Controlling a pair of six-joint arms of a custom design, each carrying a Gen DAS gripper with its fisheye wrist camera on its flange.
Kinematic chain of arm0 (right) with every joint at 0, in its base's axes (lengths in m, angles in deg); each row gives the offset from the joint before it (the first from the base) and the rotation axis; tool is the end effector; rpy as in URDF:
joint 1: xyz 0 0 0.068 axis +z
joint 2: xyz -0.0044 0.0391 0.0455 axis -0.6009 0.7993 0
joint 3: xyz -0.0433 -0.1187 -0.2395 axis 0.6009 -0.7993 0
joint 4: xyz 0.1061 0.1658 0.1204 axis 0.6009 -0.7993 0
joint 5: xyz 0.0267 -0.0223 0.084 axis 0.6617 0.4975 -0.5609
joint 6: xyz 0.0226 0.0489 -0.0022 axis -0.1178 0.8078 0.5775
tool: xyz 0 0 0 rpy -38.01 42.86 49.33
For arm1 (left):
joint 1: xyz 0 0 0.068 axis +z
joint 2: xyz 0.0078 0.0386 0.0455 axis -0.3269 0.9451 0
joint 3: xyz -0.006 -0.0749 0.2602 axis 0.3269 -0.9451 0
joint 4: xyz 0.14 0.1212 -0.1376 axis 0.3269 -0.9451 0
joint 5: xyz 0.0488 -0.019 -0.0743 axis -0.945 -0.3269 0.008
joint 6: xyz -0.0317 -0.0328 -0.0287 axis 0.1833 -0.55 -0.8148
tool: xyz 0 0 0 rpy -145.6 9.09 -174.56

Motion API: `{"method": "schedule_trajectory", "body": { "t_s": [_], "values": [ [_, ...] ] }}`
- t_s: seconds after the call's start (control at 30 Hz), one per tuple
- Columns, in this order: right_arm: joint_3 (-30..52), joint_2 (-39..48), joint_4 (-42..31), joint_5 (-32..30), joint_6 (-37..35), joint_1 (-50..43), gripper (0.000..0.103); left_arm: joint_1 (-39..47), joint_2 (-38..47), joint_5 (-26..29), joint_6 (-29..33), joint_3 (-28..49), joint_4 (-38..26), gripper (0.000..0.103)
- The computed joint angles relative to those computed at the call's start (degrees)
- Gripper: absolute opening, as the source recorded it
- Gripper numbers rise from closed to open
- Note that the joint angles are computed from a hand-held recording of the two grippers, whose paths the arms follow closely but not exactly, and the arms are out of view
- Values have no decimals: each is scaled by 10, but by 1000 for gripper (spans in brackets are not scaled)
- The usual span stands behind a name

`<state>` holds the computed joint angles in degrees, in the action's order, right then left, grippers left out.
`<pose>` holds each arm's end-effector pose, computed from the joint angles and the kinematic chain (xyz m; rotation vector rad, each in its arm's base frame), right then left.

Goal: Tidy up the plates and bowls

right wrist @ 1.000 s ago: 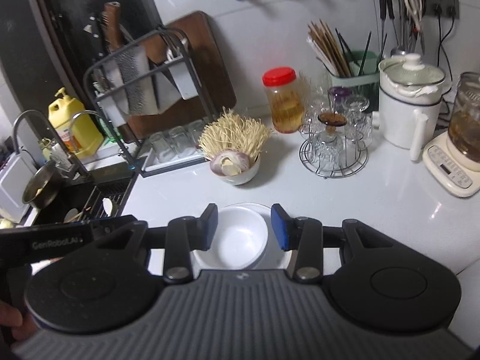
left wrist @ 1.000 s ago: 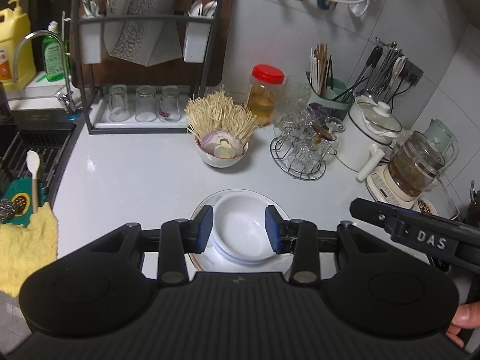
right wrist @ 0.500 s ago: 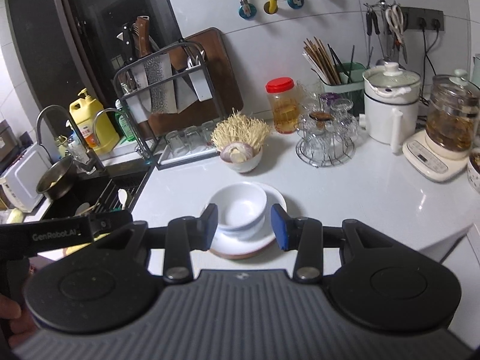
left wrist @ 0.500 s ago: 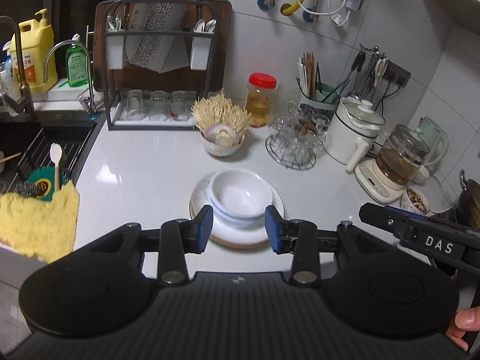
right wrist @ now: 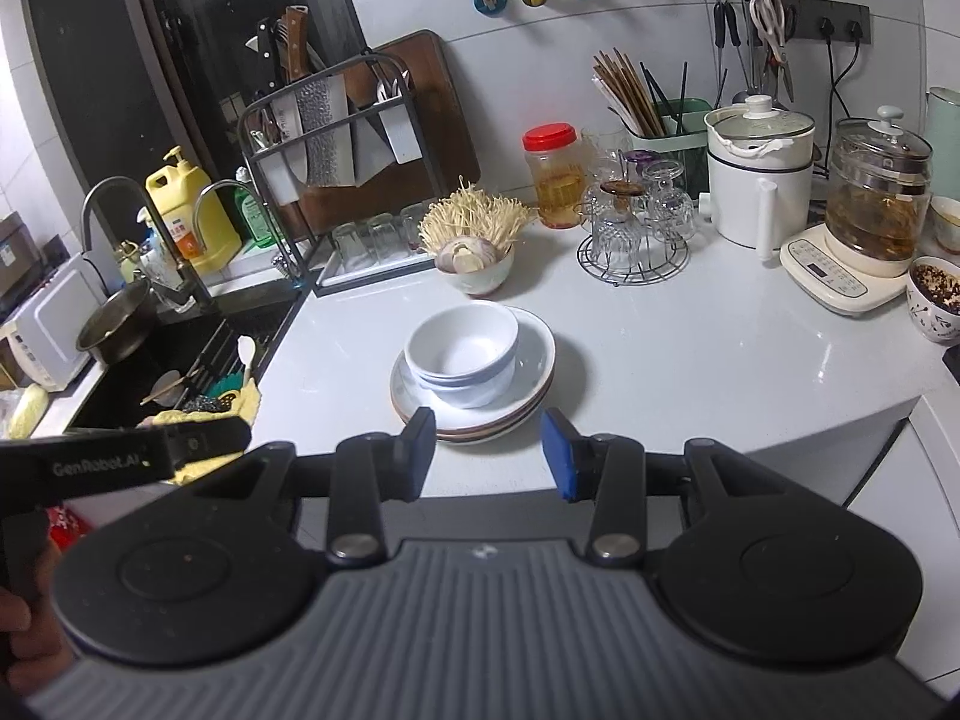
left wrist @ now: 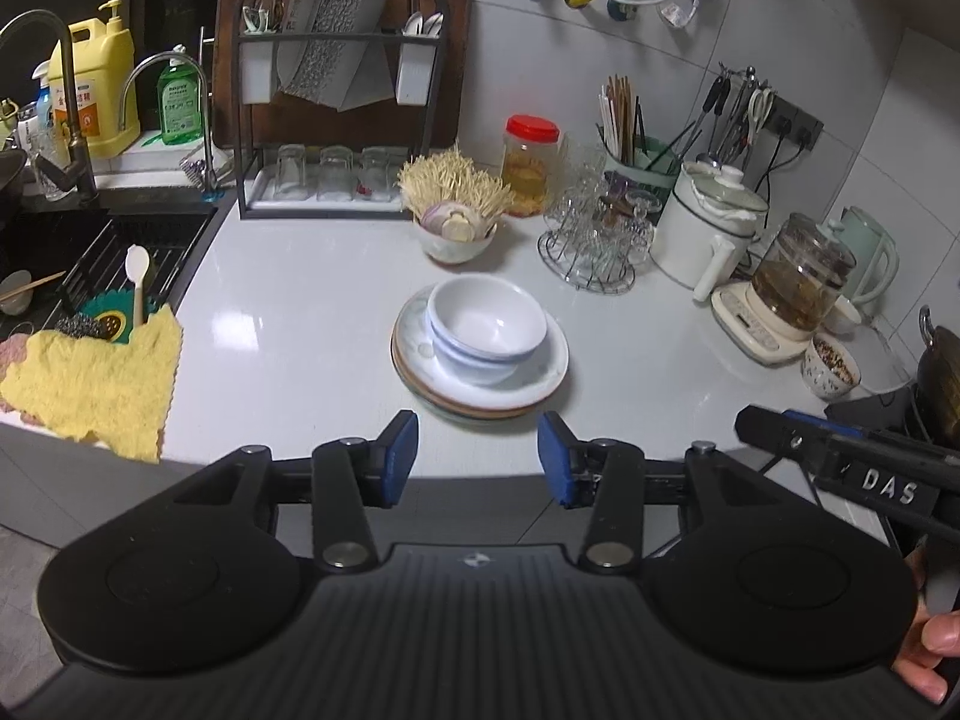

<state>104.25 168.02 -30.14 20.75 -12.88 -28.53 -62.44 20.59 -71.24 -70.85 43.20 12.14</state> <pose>0.3412 0.0656 0.1921 -0.3969 2.1848 0.5687 0.2709 -0.2271 0.2218 -0.4452 2.2620 -0.0444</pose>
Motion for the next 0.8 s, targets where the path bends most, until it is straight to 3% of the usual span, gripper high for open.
{"method": "schedule_trajectory", "body": {
  "t_s": [0.27, 0.43, 0.57, 0.63, 0.7, 0.8],
  "values": [
    [-24, -23, -4, -8, -21, -14, 42, -25, 1, -16, -36, -3, -13, 56],
    [-14, -17, -15, -19, -34, -16, 42, -26, 11, -25, -46, 17, -36, 77],
    [-7, -12, -9, -21, -35, -18, 43, -29, 14, -31, -35, 23, -33, 86],
    [-2, -8, -10, -20, -37, -19, 51, -29, 19, -33, -35, 33, -43, 88],
    [0, -5, -8, -27, -36, -23, 69, -26, 23, -32, -40, 40, -50, 89],
    [0, -2, 0, -26, -37, -27, 76, -25, 27, -34, -45, 49, -61, 92]
  ]
}}
